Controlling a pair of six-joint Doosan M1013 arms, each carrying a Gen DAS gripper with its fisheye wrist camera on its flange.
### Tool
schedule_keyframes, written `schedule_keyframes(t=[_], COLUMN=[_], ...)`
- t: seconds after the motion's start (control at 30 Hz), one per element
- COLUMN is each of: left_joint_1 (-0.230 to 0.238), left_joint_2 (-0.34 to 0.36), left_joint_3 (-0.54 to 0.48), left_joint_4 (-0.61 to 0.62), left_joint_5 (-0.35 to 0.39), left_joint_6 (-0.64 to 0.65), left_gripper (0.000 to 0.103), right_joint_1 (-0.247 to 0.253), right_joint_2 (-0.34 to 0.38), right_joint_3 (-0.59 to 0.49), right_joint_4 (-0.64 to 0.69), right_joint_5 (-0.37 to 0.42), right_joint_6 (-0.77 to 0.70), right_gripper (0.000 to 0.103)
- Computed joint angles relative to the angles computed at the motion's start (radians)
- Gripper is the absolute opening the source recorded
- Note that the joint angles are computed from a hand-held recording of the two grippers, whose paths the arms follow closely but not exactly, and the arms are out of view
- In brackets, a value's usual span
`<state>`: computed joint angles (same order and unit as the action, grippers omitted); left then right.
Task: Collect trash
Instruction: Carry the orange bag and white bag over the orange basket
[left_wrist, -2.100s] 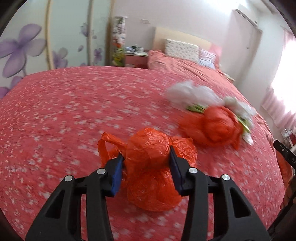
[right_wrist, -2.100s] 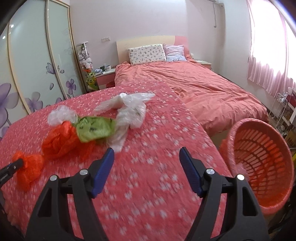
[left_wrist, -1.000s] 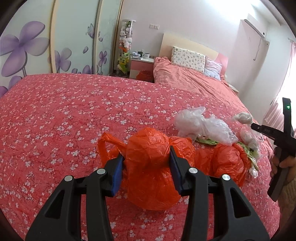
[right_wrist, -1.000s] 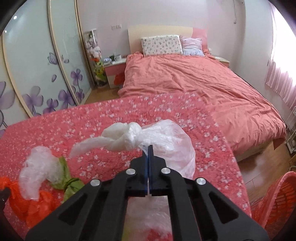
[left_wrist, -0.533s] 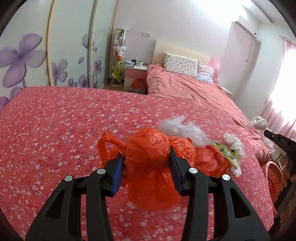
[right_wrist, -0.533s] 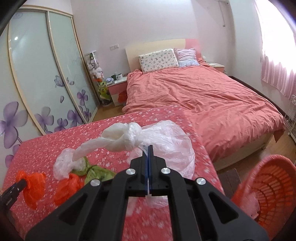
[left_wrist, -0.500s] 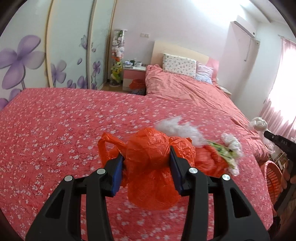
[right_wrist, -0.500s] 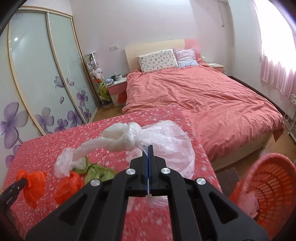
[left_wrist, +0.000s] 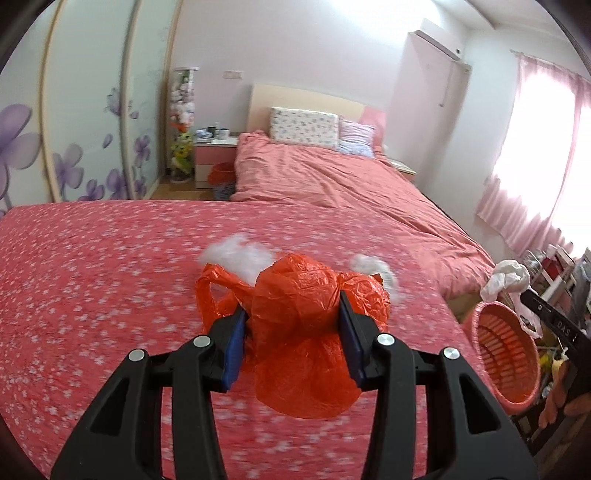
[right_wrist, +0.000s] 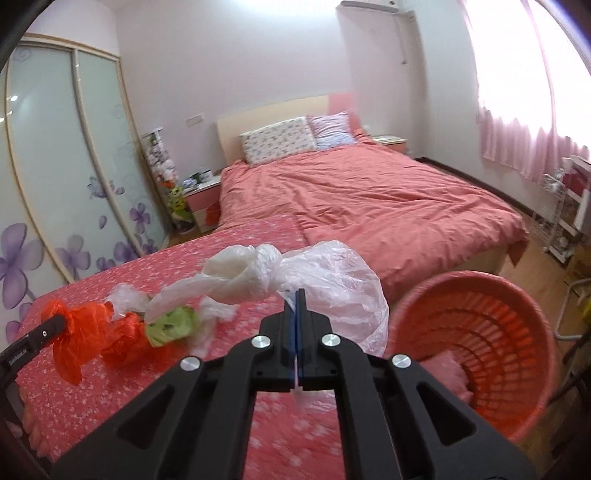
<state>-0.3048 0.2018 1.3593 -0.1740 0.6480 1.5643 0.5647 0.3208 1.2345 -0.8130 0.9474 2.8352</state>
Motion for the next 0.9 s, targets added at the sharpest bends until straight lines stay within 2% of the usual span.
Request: schedule_keyframes(t=[0.3, 0.57, 0.9], left_joint_1=[-0.081, -0.145, -0.219], left_joint_2=[0.022, 0.049, 0.073], left_joint_3=[-0.014, -0.033, -0.043], left_joint_4=[-0.093, -0.198, -0.268], left_joint_5=[0.021, 0.045, 0.042], left_joint_6=[0.098, 0.201, 0.303], left_gripper=[0.045, 0.045, 0.046], right_joint_1=[0.017, 0.018, -0.003], right_joint_2=[-0.090, -0.139, -0.171], right_joint_3=[0.131, 0.212, 0.282], right_joint_4=[-0.116, -0.170, -0.178], right_joint_5=[0.116, 0.216, 0.262], right_joint_6=[0.179, 0.308, 0.380], right_gripper=[0.002, 0.002, 0.002])
